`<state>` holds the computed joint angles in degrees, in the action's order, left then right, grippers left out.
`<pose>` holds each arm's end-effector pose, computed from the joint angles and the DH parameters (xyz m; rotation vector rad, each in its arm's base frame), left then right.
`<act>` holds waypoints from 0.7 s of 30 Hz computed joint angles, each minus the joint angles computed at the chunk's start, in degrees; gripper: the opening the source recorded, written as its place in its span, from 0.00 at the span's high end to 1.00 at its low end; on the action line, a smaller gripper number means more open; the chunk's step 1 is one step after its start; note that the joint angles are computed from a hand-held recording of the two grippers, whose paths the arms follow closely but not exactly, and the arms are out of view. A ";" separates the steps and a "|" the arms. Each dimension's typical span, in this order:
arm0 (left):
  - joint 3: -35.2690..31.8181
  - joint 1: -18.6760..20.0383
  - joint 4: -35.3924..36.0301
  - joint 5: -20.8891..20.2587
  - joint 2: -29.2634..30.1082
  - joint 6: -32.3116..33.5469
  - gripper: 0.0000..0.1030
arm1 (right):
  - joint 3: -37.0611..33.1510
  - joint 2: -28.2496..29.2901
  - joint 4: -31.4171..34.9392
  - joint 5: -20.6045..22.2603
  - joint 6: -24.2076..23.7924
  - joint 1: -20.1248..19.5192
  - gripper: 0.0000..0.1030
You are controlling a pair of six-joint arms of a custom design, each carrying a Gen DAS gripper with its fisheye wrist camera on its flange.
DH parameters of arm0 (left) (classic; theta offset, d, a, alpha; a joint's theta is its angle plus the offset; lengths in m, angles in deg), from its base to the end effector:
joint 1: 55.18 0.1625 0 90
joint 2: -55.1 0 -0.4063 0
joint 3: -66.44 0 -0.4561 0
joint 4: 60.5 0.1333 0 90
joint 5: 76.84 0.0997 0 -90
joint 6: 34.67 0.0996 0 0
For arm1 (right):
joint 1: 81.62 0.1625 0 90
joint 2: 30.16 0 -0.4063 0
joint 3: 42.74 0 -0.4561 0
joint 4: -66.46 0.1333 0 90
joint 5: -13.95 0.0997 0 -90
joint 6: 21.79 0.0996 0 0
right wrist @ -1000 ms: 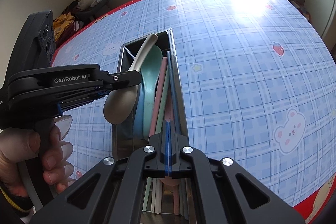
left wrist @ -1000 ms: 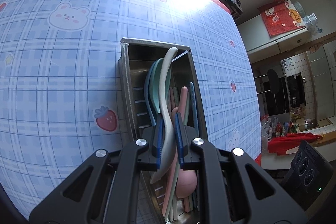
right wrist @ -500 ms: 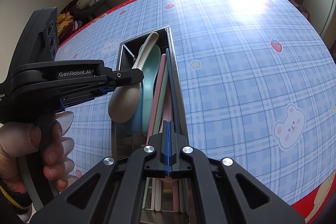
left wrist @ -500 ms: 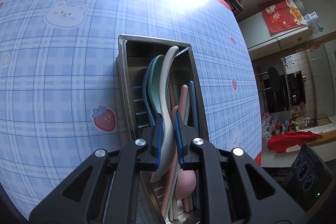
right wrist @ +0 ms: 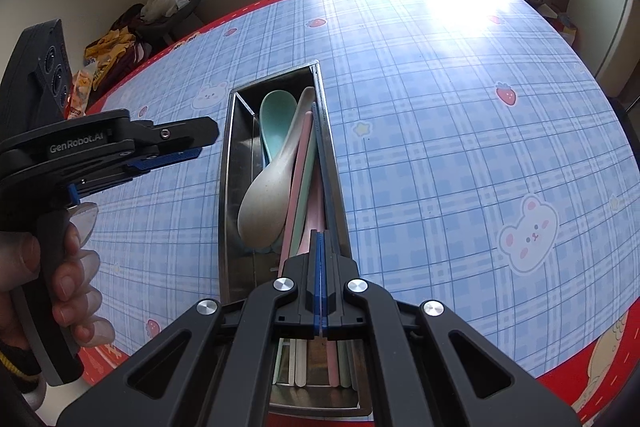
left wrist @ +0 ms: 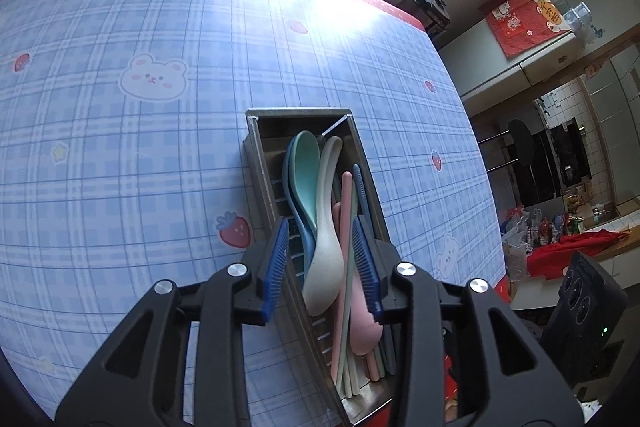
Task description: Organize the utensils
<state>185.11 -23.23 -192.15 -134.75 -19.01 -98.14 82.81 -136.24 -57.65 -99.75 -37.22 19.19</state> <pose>-0.3524 -0.4393 0.1439 -0.1100 2.7484 -0.6561 0.1736 -0.4117 0.3378 0.5422 -2.6471 0.3239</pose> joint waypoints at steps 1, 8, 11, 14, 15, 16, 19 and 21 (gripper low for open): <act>-0.03 -0.55 1.62 0.77 -0.84 0.08 0.63 | -0.17 -0.19 0.21 -0.32 0.13 0.31 0.99; 0.00 -5.76 16.66 7.31 -8.02 -0.92 0.53 | -1.90 -1.47 2.02 -2.47 0.98 2.99 0.94; -0.31 -8.75 24.02 10.26 -11.06 -1.95 0.45 | -2.42 -2.35 1.87 -2.94 0.94 4.57 0.70; -0.63 -12.08 30.52 13.07 -13.74 -3.67 0.39 | -2.75 -3.04 0.88 -3.87 0.34 6.64 0.54; -0.73 -13.21 32.47 13.82 -14.60 -4.51 0.39 | -2.85 -3.39 0.48 -4.13 0.23 7.33 0.50; -0.74 -14.28 34.11 14.51 -15.51 -5.25 0.34 | -2.87 -3.75 0.00 -4.42 0.22 8.02 0.42; -1.21 -18.16 40.13 18.07 -17.17 -8.24 0.09 | -3.42 -5.06 -0.04 -3.04 0.17 9.41 0.24; -1.07 -20.67 42.71 20.25 -18.10 -8.59 0.07 | -3.83 -5.65 -0.01 -2.71 0.22 10.48 0.13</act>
